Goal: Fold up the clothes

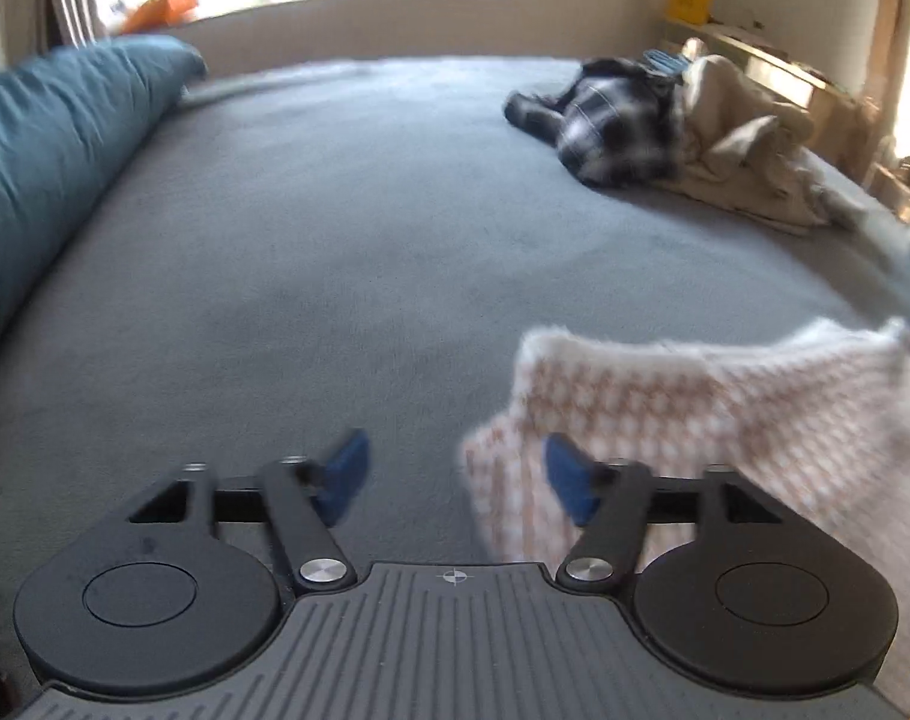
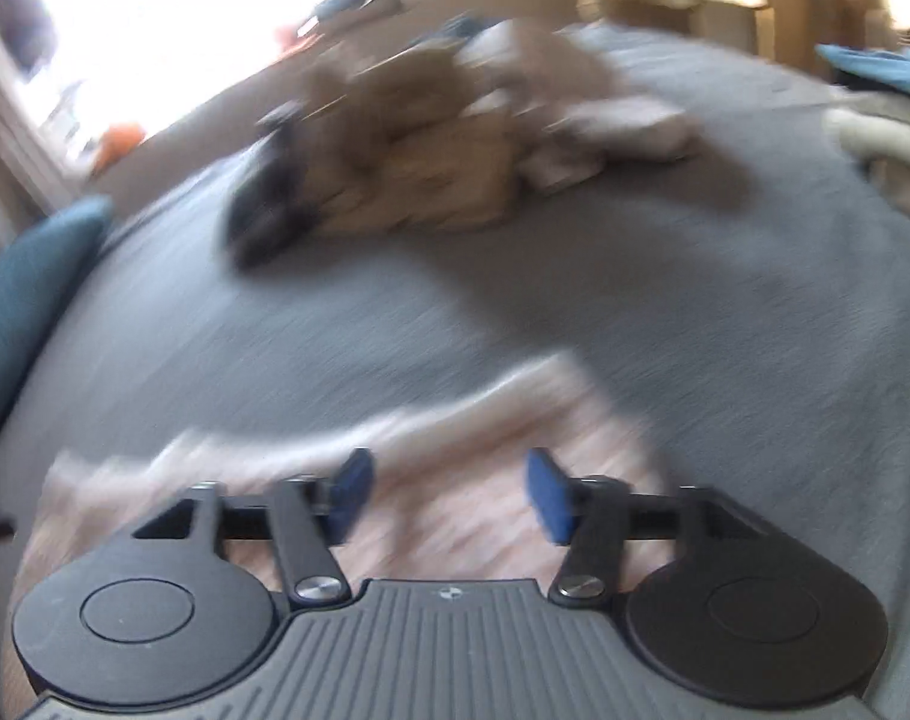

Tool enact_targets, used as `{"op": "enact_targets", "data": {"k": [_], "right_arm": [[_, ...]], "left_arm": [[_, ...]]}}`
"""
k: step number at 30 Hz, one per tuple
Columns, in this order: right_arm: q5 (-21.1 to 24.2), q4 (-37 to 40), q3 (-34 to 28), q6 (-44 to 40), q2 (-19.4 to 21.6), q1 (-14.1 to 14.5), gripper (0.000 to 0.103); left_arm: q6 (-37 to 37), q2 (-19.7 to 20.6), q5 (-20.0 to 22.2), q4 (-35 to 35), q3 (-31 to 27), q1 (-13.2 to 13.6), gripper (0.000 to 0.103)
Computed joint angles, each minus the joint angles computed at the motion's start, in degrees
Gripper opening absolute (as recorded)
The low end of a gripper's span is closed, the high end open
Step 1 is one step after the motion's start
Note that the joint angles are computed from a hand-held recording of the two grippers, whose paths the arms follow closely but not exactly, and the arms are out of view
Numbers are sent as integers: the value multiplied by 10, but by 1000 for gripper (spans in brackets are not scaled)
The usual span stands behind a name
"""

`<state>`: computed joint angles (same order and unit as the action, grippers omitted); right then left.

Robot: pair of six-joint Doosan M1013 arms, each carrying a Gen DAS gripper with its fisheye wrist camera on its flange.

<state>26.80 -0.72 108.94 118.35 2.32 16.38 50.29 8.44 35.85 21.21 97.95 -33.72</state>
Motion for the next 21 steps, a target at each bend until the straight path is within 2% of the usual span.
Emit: {"op": "enact_targets", "data": {"k": [3, 6, 10, 12, 14, 17, 19, 21], "right_arm": [[53, 103, -11, -91, -1, 19, 79], [77, 66, -15, -55, -5, 56, 98], [103, -14, -17, -9, 2, 98, 103], [133, -97, -22, 24, 18, 123, 103], [122, -148, -12, 65, 18, 136, 103], [129, -145, -15, 68, 19, 136, 103], [133, -141, -17, 66, 19, 135, 103], [135, -142, -19, 67, 20, 135, 103]], "left_arm": [[124, -10, 10, -182, 5, 27, 94], [215, -12, 16, -309, 19, 41, 95], [301, -10, 4, -385, 34, 37, 96], [323, -8, -1, -401, 41, 33, 97], [322, -6, -1, -400, 45, 29, 97], [315, -8, -15, -403, 57, 28, 98], [341, -10, -40, -451, 70, 33, 101], [372, -11, -71, -528, 85, 43, 102]]}}
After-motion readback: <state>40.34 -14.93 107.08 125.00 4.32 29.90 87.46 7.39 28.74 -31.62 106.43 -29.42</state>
